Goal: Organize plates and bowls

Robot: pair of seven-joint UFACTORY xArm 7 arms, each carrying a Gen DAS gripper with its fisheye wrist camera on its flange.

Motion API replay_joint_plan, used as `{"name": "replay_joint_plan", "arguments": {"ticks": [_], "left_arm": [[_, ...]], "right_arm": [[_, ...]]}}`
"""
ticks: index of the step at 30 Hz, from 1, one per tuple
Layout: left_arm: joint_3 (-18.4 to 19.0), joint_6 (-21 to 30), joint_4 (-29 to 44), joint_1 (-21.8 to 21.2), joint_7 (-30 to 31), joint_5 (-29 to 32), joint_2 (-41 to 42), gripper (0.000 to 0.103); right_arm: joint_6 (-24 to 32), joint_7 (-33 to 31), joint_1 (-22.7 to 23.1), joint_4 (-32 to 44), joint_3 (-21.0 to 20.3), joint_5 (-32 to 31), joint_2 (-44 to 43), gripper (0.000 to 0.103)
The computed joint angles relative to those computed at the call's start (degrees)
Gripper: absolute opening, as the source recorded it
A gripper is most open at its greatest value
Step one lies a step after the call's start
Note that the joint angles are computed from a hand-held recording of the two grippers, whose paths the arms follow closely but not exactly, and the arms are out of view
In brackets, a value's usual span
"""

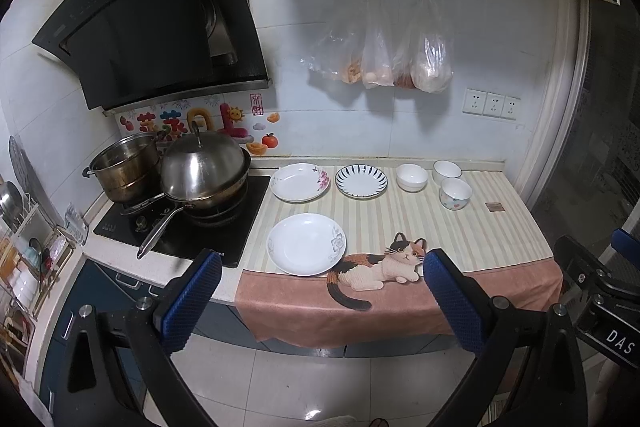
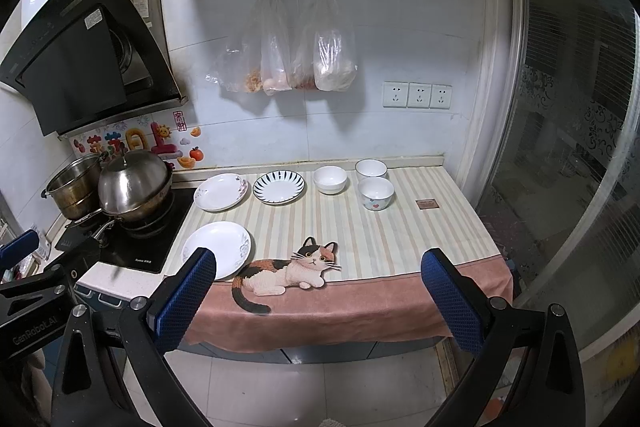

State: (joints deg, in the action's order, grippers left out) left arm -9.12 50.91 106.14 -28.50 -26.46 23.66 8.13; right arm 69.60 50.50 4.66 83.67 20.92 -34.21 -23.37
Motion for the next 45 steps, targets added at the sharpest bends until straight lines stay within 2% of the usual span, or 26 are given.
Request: {"name": "replay_joint_plan", "arguments": {"ticks": [40, 45], "left_arm": [[0.7, -0.4, 1.2, 0.7, 0.9, -0.7, 1.0, 0.103], [2.2, -2.8, 1.9, 1.5, -0.6, -0.3, 4.2, 0.103]], "right_arm": [[1.3, 2.4, 1.6, 2.5, 1.0, -1.1, 2.9, 0.103], [-3.1, 5.5, 2.5, 0.1, -1.1, -0.2, 3.9, 0.103]]}}
